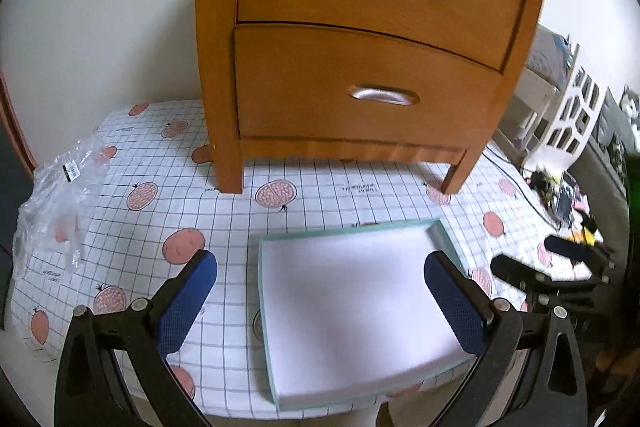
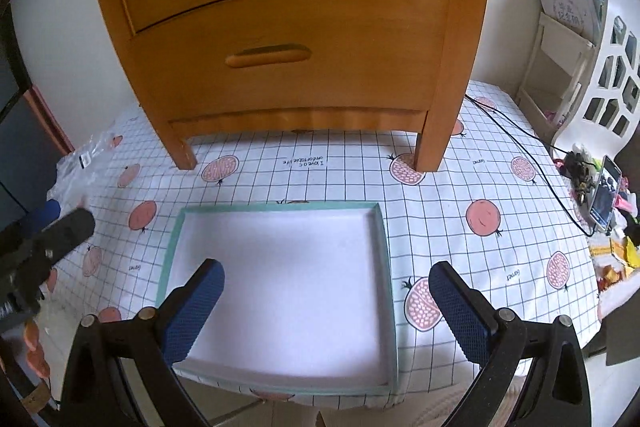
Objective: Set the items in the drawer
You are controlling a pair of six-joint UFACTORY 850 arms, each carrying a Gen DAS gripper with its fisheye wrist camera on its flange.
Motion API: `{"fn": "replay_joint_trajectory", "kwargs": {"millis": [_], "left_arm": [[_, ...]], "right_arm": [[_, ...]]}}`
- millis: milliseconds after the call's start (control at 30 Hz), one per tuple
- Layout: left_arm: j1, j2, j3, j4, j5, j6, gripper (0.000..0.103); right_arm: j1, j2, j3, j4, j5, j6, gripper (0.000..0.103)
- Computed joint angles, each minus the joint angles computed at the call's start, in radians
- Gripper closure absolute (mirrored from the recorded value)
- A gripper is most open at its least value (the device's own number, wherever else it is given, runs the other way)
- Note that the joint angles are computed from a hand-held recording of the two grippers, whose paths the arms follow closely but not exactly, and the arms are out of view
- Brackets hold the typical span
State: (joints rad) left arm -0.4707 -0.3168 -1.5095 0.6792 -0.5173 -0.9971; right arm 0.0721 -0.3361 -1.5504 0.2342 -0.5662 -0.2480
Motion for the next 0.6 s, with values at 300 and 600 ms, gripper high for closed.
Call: {"fn": "replay_joint_trajectory", "kwargs": {"millis": [300, 600], "left_arm": [[-0.040, 0.079, 0.101, 0.094, -0.055, -0.102, 0.000], [-0.058, 0.145, 0.193, 0.128, -0.065, -0.161, 0.000]], "right_arm": [[0.016, 0.076, 0.093, -0.007, 0.029, -0.011, 0.000], [0.037, 0.129, 0.169, -0.030, 0.040, 0.017, 0.000]]}}
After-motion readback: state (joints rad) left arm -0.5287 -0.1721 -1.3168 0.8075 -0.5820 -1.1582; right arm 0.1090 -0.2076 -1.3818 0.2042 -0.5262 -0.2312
